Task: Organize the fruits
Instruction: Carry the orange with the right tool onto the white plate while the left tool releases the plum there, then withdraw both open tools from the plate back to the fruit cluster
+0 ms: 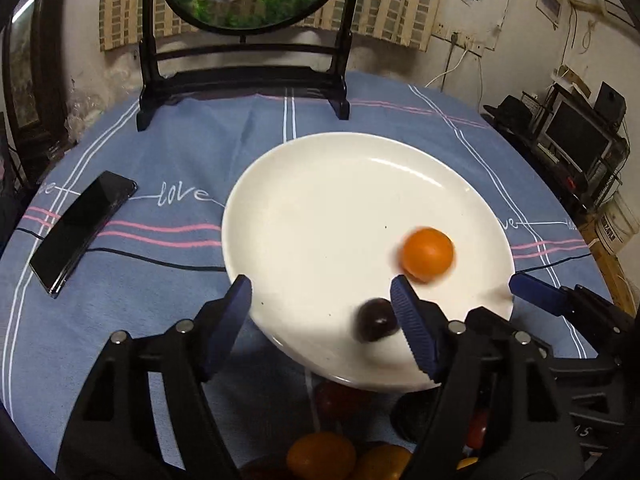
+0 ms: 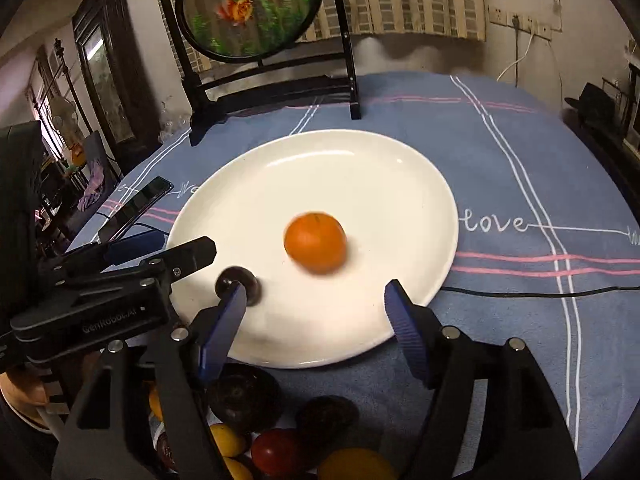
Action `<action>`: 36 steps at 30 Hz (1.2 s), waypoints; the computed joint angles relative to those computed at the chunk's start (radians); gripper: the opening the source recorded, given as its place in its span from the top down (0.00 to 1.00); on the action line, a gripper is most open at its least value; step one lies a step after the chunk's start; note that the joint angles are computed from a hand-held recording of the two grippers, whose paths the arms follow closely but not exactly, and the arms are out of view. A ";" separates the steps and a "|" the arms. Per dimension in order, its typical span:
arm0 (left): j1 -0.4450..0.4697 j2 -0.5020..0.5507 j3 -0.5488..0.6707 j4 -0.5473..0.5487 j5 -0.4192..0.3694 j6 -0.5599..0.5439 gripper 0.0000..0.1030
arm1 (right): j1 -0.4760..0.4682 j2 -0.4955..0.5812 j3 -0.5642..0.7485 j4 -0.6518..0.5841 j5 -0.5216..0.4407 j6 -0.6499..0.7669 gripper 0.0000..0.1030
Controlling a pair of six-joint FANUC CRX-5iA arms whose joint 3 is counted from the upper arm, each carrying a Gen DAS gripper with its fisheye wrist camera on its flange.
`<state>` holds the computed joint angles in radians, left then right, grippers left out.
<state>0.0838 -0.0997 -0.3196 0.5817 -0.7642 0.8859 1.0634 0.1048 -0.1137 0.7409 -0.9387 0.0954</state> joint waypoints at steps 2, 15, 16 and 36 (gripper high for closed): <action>0.003 -0.006 -0.008 0.010 -0.001 -0.012 0.18 | -0.003 -0.004 -0.008 0.009 0.000 -0.016 0.30; 0.130 -0.230 -0.161 0.038 0.069 -0.048 0.16 | -0.001 -0.067 -0.096 0.041 0.041 -0.128 0.30; 0.140 -0.251 -0.173 0.033 0.059 -0.059 0.14 | 0.003 -0.071 -0.105 0.056 0.047 -0.134 0.30; 0.316 -0.487 -0.341 0.026 -0.205 -0.231 0.05 | 0.319 -0.255 -0.295 0.087 -0.273 -0.350 0.30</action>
